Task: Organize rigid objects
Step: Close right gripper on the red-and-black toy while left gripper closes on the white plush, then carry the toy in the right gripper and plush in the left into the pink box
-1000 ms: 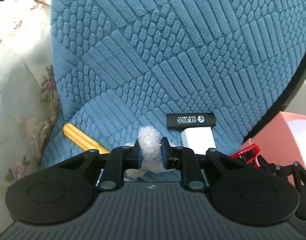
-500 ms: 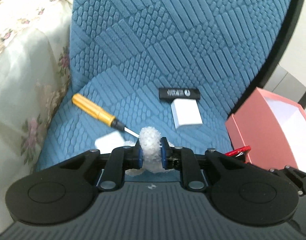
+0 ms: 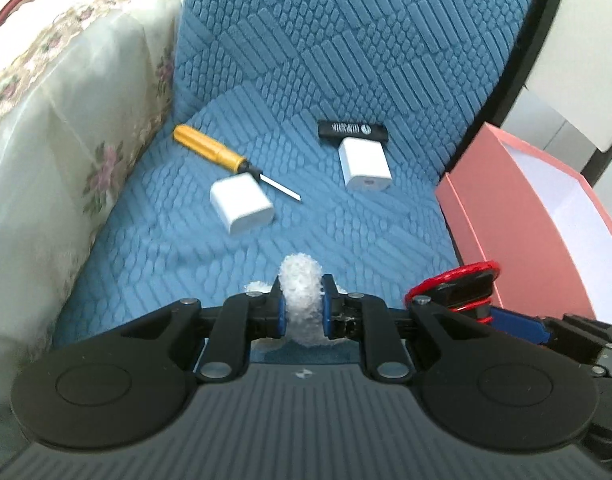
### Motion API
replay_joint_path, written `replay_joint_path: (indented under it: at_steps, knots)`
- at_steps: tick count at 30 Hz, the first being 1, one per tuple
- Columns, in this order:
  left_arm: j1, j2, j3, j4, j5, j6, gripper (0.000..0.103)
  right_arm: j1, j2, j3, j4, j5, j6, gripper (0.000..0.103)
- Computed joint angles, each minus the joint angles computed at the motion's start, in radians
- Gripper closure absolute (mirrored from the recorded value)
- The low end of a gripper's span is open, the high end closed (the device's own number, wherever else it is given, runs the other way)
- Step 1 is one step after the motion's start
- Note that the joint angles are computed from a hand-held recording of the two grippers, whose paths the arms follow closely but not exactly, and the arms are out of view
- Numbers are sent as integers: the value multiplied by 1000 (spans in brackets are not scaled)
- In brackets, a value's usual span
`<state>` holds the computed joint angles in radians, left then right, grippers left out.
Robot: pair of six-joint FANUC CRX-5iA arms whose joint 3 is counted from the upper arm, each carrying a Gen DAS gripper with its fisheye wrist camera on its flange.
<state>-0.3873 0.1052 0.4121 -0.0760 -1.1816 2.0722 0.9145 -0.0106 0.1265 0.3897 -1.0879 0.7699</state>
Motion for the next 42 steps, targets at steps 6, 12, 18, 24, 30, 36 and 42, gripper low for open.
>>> replay_joint_path:
  at_steps: [6,12,18,24,30,36,42]
  knots:
    - [-23,-8,-17,3,-9,12,84,-4,10,19,-82,-44,3,53]
    - [-37,-16,-26,-6,-9,27,84,-26,2,21,-132,-39,-22,52]
    - [-39,-12,-20,-19,-18,40,84,-40,11,28,-159,-35,-21,49]
    - [-40,-8,-10,-30,-26,56,84,-56,27,48,-208,-47,-5,45]
    - [-33,-12,-10,-27,-21,74,84,-53,27,52,-203,-54,-21,46]
    - [-39,-16,18,-35,-26,69,84,-35,18,67,-167,-72,7,46]
    - [-63,-16,94,-59,-66,70,84,-8,-12,90,-107,-90,31,46]
